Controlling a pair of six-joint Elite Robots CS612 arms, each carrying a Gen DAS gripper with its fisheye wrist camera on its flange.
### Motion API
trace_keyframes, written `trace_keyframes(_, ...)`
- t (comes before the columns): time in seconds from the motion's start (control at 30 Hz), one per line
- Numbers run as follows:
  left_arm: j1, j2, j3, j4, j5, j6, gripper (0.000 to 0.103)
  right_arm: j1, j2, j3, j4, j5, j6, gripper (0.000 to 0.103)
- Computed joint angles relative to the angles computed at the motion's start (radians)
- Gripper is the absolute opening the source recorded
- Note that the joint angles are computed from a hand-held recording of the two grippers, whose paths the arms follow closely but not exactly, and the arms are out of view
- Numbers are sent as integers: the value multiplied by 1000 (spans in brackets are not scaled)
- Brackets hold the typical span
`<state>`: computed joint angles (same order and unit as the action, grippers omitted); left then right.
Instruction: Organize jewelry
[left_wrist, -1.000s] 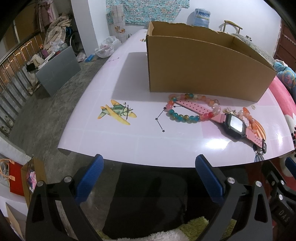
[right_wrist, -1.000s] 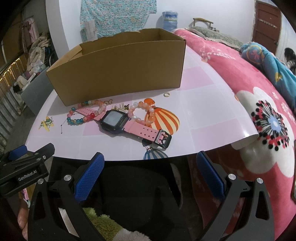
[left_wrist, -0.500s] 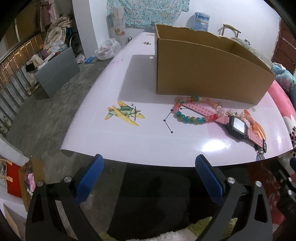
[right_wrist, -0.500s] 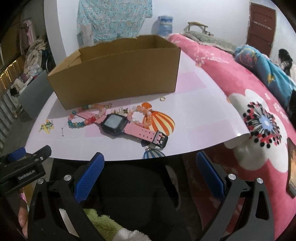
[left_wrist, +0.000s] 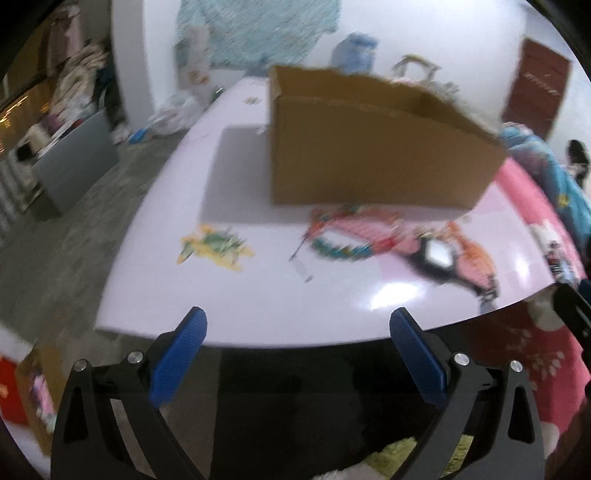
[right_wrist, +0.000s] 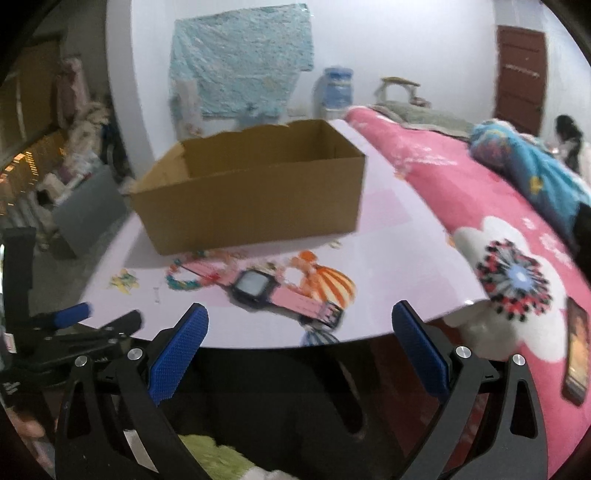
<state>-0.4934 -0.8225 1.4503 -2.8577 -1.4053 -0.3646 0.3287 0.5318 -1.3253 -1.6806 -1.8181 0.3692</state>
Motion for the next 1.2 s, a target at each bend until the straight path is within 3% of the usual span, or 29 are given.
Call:
trace_keyframes(0.07,13,8,12,-121,-78,27,97,-8,-2,6,-30,37,-2,95)
trace_keyframes(0.17,27,22,-1,-192,-145,15,97,-21,-16,37,-81,108,-12,95)
trace_keyframes(0.33,47,47,-65,-126,-189,14,97,-48,-64,140,-136,282,-4,92)
trace_keyframes(0.5,45,70,-98,-108,-129,89,97,-61,-110,237,-122,388,-19,73)
trace_keyframes(0.63,47,89,-127,-78,-126,132,96,-66,-147,316,-98,450,-35,56)
trace_keyframes(0.93,57,140,-226,40,-172,158,64,-73,-200,417,-24,480,-66,25)
trace_keyframes(1.2,68,176,-301,173,-207,182,41,-76,-242,494,42,484,-85,20)
